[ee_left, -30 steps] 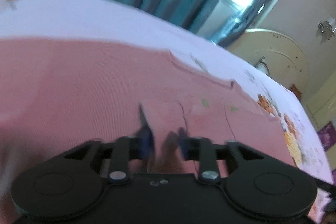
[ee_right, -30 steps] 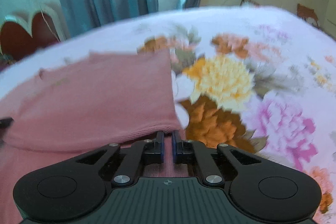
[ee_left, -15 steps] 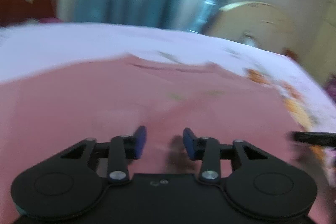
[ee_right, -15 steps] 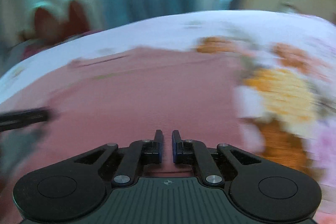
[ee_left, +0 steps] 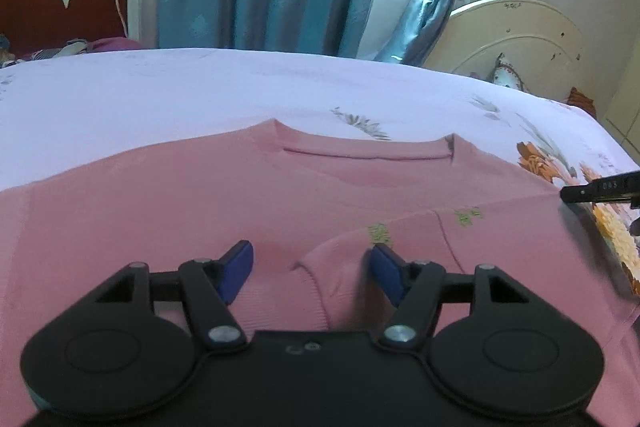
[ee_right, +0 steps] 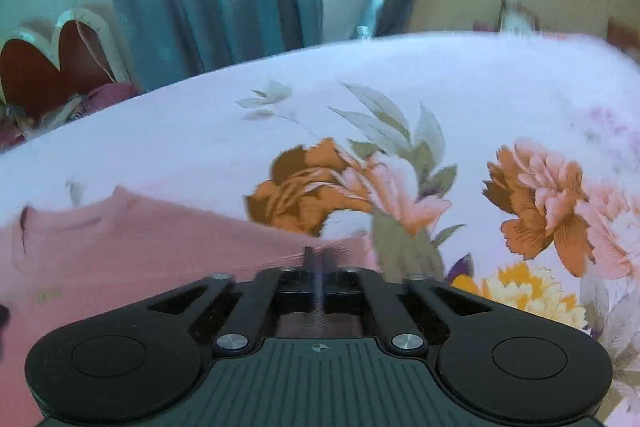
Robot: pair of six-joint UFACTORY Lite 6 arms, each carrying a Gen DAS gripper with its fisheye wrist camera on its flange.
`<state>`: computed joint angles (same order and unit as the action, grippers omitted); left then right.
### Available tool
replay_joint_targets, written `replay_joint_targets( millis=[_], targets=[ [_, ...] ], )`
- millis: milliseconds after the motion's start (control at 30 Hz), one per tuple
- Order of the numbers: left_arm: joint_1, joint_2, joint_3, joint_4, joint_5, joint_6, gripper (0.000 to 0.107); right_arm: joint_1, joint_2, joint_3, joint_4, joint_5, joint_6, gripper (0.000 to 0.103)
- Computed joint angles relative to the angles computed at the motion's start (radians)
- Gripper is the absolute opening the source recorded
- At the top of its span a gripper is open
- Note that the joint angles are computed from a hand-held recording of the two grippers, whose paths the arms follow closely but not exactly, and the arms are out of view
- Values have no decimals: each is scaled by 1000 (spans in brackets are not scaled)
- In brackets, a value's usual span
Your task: Fold small clothes
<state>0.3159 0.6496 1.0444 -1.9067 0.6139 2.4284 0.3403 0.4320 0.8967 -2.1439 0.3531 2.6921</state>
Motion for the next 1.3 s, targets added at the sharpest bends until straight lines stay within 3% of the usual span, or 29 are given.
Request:
replay_joint_targets(
  millis=[100,200,233,267,333,367,400,433,500,600,700,767,833,900,1067,1167,1233,1300],
  targets=[
    [35,-105,-104,-6,47,5,64,85,-51,-37,194,46,-187,0],
    [74,-221,-247,23,111,49,64,167,-175,-177,197,41,-110,0],
    [94,-268,-316,23,128,99,64,217,-217,-235,205,65,-77,4],
    [112,-291,-356,31,141,129,65,258,-239,-279,196,85,-30,13],
    [125,-303,-418,27,92,213,65,405,-291,-390,273,183,14,88],
    [125,-294,-442,-23,66,298,63,467,-295,-419,326,213,9,91],
    [148,-326,-480,-31,81,341,64,534,-307,-452,383,229,17,83],
    [163,-351,-501,-17,87,342,63,591,-349,-495,407,249,68,62],
    [215,-403,-538,55,138,302,63,736,-439,-539,572,326,48,40],
    [223,-447,-588,14,142,366,63,879,-457,-532,673,431,37,37],
    [175,-373,-565,-85,85,379,64,771,-380,-499,589,320,68,32],
    [159,-437,-595,-93,69,354,64,746,-388,-489,612,298,45,32],
    [184,-480,-621,-46,99,316,65,800,-433,-473,701,382,-21,30],
    [174,-473,-615,-54,65,318,65,867,-414,-434,788,497,-68,31],
    [157,-434,-609,-100,51,408,66,929,-386,-387,822,593,-48,31],
    [181,-409,-591,-65,70,391,66,877,-384,-391,756,504,-33,30],
    [187,-410,-593,-64,72,403,66,782,-313,-380,778,365,-43,30],
    [169,-412,-592,-82,59,400,66,750,-314,-377,770,328,-78,30]
  ],
)
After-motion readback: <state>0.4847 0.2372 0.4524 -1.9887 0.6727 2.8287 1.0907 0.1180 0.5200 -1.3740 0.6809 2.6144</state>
